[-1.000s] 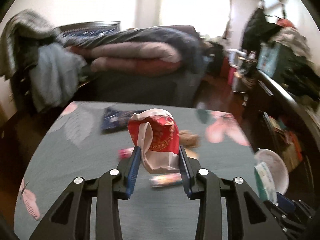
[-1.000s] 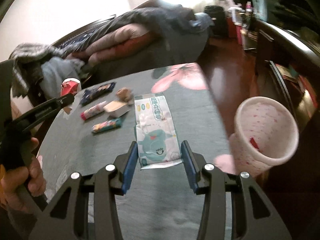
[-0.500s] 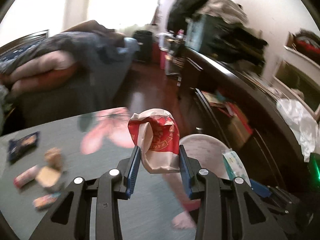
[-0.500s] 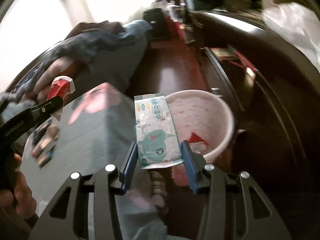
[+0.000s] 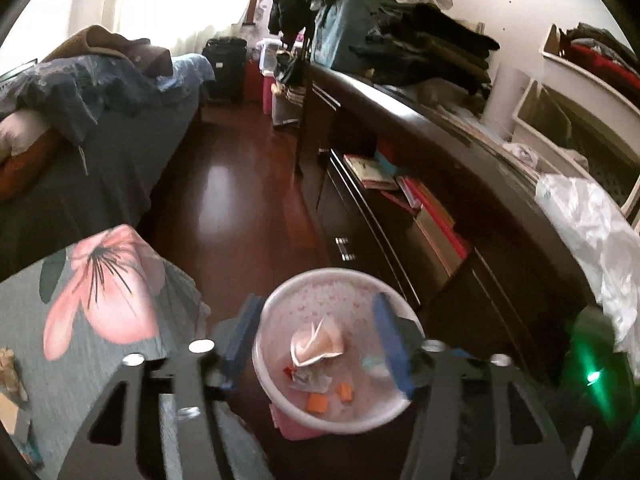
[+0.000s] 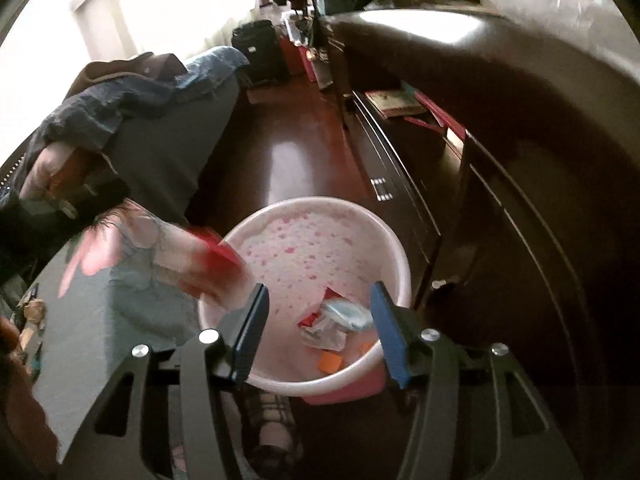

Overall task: Collect trash
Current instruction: 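Carry the wipes pack and red cup to the wastebasket and release both, then grasp the cardboard box with the left gripper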

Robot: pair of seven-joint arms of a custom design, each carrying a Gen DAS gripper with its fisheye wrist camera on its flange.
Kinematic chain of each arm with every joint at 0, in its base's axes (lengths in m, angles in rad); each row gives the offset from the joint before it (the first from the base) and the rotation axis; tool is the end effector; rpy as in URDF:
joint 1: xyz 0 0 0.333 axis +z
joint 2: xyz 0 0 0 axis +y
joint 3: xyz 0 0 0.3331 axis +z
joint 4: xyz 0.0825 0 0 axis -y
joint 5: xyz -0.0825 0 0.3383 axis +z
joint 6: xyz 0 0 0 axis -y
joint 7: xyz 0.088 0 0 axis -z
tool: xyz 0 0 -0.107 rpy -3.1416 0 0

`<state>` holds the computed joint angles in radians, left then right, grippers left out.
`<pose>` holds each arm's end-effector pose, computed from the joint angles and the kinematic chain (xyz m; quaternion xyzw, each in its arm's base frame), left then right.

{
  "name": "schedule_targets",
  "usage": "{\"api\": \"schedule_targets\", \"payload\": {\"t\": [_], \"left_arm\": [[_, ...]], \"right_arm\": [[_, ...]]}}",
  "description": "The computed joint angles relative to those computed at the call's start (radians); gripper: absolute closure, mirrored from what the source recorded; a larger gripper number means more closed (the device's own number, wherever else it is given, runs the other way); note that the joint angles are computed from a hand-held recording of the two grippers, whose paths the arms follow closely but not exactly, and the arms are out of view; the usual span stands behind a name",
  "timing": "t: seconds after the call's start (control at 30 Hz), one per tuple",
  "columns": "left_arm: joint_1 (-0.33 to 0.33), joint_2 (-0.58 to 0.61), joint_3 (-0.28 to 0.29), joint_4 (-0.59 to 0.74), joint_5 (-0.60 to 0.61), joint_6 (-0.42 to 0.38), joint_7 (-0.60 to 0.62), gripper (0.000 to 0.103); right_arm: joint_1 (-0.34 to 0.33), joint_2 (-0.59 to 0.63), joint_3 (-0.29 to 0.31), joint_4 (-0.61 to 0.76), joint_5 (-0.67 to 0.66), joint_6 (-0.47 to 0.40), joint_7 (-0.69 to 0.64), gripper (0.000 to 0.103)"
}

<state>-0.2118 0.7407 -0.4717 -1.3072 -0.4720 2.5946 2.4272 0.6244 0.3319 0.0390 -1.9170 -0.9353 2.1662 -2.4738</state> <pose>0.6517 -0.3717 0.4288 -0.2604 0.8735 -0.4109 0.0190 0.4858 0.3374 0.3713 -0.2653 0.8950 -0.3025 0.1924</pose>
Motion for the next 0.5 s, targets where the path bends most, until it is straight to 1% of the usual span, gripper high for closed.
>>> {"api": "schedule_targets", "payload": {"t": [0.1, 0.17, 0.2, 0.23, 0.33, 0.43, 0.5], "left_arm": [[0.044, -0.014, -0.036, -0.022, -0.047, 0.022, 0.043, 0.027], [0.060, -0.038, -0.035, -0.063, -0.067, 0.064, 0.063, 0.026], [0.060, -0.043, -0.030, -0.071, -0.068, 0.078, 0.063, 0.025], [0.073, -0.059, -0.030, -0.098, -0.077, 0.101, 0.073, 0.025], [0.089, -0.092, -0.008, -0.160, -0.071, 0.171, 0.073, 0.023], [0.116, -0.127, 0.010, -0.238, -0.055, 0.267, 0.069, 0.022], [0.111, -0.144, 0.063, -0.275, -0.014, 0.325, 0.010, 0.020]], "right_arm": [[0.003, 0.004, 0.004, -0.004, 0.005, 0.020, 0.011, 0.047], [0.010, 0.018, 0.008, 0.018, 0.013, 0.019, 0.001, 0.043], [0.015, 0.024, 0.008, 0.029, 0.014, 0.020, -0.005, 0.041], [0.021, 0.033, 0.009, 0.048, 0.015, 0.021, -0.015, 0.041], [0.048, 0.065, 0.007, 0.120, 0.014, 0.004, -0.061, 0.036], [0.079, 0.103, 0.001, 0.210, 0.007, -0.006, -0.126, 0.031], [0.099, 0.129, -0.008, 0.268, 0.004, -0.007, -0.169, 0.029]]}}
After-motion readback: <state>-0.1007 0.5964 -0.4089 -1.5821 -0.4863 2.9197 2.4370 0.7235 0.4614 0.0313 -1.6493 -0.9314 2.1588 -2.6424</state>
